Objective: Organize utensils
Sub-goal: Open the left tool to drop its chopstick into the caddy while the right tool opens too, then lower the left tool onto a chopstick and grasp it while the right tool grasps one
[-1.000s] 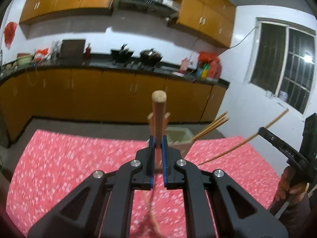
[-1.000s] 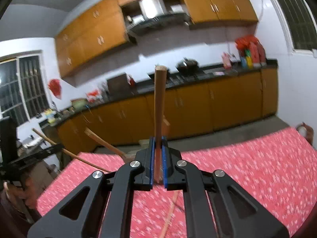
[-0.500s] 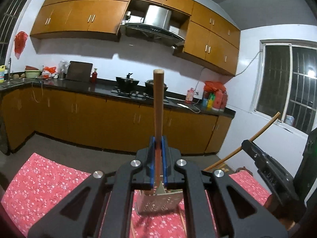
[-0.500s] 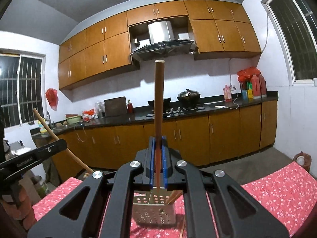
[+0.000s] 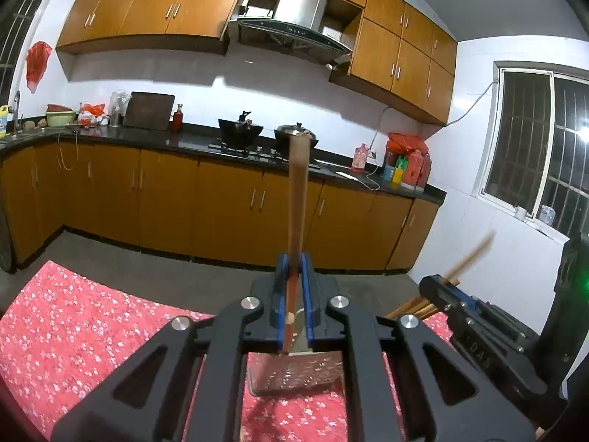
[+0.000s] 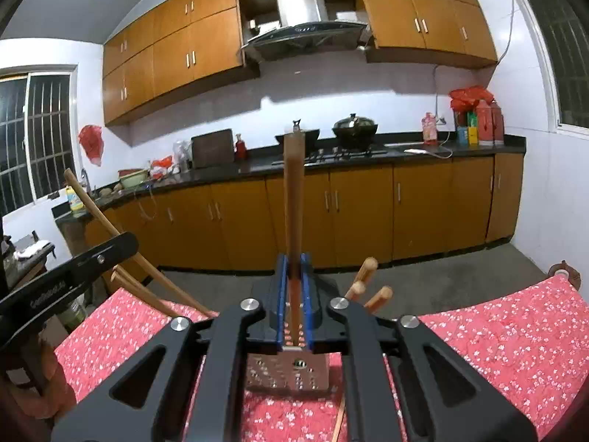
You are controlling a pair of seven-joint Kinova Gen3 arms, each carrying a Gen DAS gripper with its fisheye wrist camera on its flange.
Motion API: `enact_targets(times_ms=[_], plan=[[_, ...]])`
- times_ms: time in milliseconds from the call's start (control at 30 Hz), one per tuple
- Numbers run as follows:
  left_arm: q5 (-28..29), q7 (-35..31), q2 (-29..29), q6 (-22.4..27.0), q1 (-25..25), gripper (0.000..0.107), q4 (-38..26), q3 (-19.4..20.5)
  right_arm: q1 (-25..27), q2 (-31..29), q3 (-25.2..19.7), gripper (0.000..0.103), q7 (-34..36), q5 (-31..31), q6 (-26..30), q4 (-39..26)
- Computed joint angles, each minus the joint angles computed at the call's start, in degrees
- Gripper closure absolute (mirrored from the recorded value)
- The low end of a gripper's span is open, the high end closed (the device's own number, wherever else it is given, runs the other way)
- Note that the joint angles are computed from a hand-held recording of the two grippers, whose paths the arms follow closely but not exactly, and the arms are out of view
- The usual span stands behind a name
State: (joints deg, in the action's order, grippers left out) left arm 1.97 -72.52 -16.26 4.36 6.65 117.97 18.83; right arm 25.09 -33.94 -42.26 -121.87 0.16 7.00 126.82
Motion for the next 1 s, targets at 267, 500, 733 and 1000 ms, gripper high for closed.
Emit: enact_targets(times_ms=[267, 500, 733, 1000], plan=[[1.5, -0.8, -3.0, 0.4, 6.1, 0.087, 1.7, -6.7, -3.6, -4.6, 4.6, 0.061, -0.4, -1.2, 0.8, 1.6], [2.3, -1.8, -9.4, 4.2, 6.7, 0.082, 6.2, -10.4, -7.2, -9.3, 9.6, 0.061, -1.0, -1.6, 8.2, 4.3], [2.0, -1.8, -7.3, 11.0, 2.8, 0.082, 11.1, -8.2, -10.3, -1.1, 8.6, 0.064, -4.6, -1.2, 14.9, 8.4], [2.6, 0.0, -0.2, 12.0, 4.8, 0.082, 15.0, -6.1, -12.9, 10.8, -2.0, 0.072, -12.7, 2.0, 12.2, 11.5]])
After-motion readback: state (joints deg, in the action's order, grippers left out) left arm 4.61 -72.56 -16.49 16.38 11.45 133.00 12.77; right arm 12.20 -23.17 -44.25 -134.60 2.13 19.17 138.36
